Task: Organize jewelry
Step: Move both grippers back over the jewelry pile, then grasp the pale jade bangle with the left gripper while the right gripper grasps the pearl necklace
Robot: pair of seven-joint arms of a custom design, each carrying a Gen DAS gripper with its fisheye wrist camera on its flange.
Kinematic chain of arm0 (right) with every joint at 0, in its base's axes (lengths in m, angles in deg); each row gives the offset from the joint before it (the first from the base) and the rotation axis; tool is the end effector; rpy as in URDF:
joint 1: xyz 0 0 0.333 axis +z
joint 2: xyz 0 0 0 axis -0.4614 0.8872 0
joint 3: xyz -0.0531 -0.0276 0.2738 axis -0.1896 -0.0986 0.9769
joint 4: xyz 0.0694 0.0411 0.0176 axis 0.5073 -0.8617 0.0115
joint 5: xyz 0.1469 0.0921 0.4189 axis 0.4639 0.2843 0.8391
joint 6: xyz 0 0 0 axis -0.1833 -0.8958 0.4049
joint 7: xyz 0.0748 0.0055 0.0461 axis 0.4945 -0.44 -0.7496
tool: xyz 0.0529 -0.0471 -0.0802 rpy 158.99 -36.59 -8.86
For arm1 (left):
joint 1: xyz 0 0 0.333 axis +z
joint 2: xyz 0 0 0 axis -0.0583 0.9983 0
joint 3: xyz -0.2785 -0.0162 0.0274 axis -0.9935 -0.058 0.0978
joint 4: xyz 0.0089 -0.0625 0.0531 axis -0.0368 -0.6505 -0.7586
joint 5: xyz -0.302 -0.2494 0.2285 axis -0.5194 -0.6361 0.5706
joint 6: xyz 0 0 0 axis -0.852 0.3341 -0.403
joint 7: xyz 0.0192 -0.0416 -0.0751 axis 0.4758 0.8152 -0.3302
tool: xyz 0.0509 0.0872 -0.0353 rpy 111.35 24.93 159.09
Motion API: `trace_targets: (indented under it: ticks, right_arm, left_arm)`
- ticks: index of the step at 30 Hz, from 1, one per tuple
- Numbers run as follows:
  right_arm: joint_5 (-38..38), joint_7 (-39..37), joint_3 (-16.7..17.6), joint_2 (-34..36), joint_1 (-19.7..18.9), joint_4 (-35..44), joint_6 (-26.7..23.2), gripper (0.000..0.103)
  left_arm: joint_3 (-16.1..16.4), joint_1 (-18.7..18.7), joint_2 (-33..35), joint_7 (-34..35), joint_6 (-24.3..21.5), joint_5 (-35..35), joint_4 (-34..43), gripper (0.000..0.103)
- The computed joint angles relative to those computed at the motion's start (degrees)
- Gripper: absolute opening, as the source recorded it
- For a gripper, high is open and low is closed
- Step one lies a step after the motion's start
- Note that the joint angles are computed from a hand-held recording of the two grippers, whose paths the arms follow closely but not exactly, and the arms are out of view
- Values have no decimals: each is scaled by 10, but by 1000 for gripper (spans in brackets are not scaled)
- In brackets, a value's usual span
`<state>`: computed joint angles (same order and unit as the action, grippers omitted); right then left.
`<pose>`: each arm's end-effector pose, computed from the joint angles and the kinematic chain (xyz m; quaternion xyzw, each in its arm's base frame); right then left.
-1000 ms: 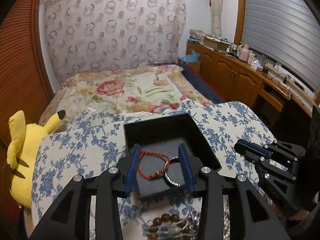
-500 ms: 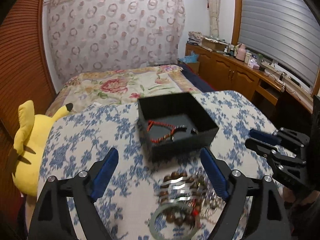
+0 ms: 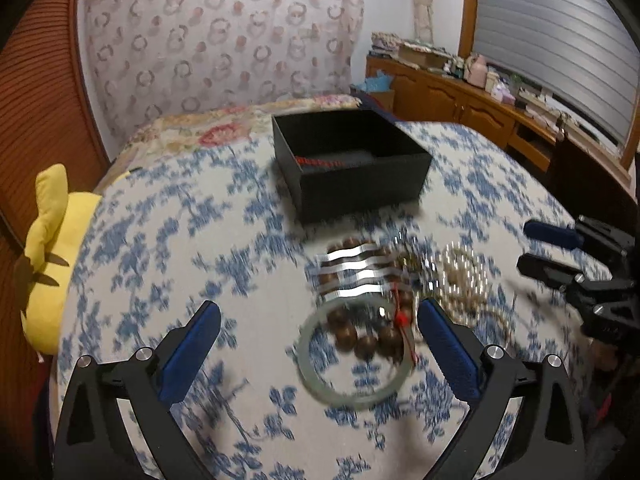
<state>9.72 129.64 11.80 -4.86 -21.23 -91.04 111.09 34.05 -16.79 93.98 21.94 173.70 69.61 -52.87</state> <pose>0.5059 0.2426 0.4591 -0.6581 0.6070 -0.2753 0.3502 0.6224 -0.3263 0.4627 -0.4063 0.8372 -0.3330 0.1518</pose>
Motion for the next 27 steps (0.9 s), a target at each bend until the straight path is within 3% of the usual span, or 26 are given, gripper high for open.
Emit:
trace_targets:
  ticks: [11, 20, 27]
  right_arm:
    - [29, -37, -10, 3, 32, -6, -27, 57]
    - [23, -34, -9, 3, 33, -10, -31, 57]
    - [17, -33, -9, 5, 34, -8, -32, 57]
  left_arm:
    - [1, -6, 10, -6, -33, 18, 3, 95]
    - [11, -18, 30, -50, -52, 78, 21, 95]
    - [6, -14, 28, -49, -43, 77, 15, 95]
